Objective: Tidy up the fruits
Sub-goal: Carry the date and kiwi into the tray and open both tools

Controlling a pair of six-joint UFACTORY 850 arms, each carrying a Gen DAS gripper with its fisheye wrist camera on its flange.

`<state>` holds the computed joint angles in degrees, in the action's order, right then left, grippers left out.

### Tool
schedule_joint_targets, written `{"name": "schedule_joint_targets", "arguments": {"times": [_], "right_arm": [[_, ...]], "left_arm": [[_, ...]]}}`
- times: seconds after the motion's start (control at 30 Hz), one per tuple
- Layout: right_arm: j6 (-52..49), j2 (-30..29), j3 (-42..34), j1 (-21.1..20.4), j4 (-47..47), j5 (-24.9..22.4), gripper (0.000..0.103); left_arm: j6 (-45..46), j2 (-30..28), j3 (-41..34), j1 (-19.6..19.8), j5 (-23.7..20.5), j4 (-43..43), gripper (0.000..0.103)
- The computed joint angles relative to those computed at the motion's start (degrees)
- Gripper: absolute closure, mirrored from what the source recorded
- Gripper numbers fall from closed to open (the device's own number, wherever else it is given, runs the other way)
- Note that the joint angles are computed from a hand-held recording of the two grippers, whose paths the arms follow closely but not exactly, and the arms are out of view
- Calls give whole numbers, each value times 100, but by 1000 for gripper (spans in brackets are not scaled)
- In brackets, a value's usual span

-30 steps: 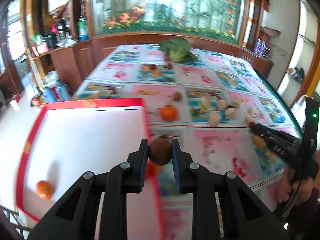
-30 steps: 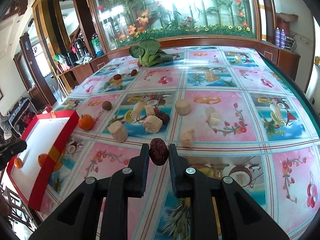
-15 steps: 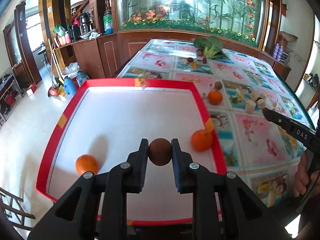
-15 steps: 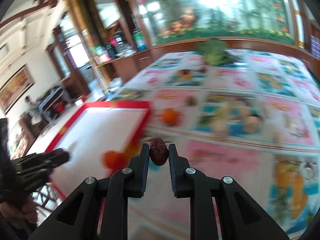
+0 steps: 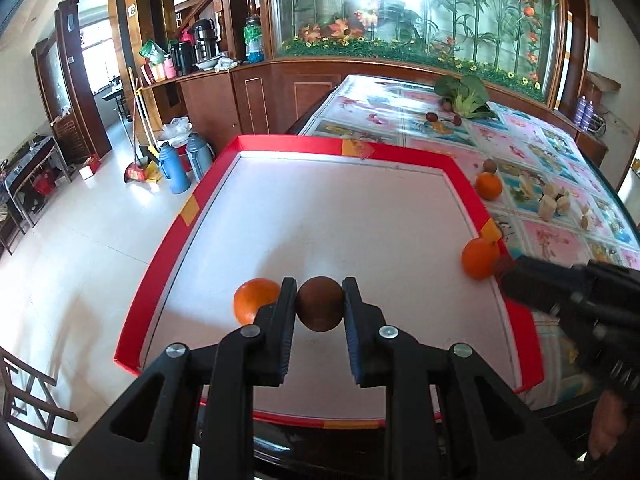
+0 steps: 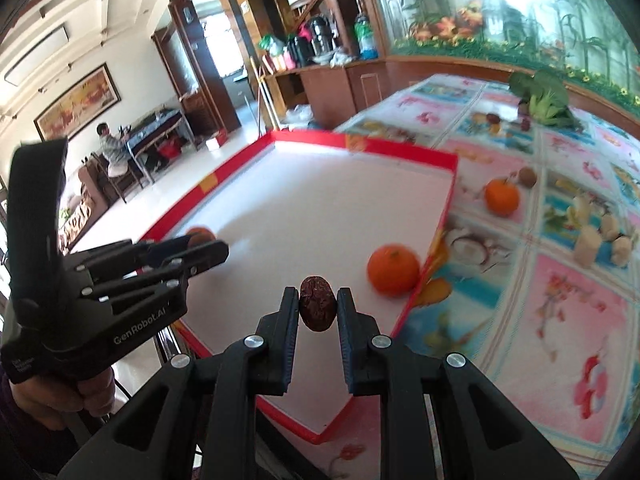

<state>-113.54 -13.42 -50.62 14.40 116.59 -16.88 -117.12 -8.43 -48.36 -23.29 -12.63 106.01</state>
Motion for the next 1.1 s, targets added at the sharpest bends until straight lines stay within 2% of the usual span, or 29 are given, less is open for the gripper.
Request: {"name": "schedule_joint_targets", "arguments": {"times": [0.13,0.37,0.4,0.43,0.5,0.53,0.63,0.67,0.73,0.8,0.9,1.03,1.1], "right_arm": [[354,-104,-72,46,-384,63,85],[188,-8,40,136,-358,141,83],[450,4,40,95,-655,37,73],[536,32,59,55,-755,-62,57],[19,180,218,-66,-236,-333,46],[-303,258,305,-106,93,-405,44],[-907,487,536,-297,822,-552,41],[-847,501,540,-355,872,-530,39],[-383,486,534,-505,690,-551,37],[700,348,414,-653,-197,-730,37],[1796,179,284,-692,-1168,-1081,37],[2043,202,303,-549,-1640,-1266,35],[1796,321,403,-405,-1444,-1055,35]], "left_arm": [[155,-59,-5,33,50,-132,78],[310,-98,-38,-38,-111,-289,78],[339,-94,-33,-43,-126,-315,78],[365,-104,-44,-42,-131,-343,78],[368,-93,-53,-35,-109,-381,74],[258,-70,-40,-31,-110,-285,72],[31,-9,-7,-63,-287,-114,52],[-121,22,19,-70,-355,16,45],[-316,61,50,-80,-453,194,45],[-468,102,73,-77,-511,322,45],[-609,120,71,-74,-542,444,45],[-713,183,100,-83,-579,563,45],[-682,200,94,-86,-601,530,45]]}}
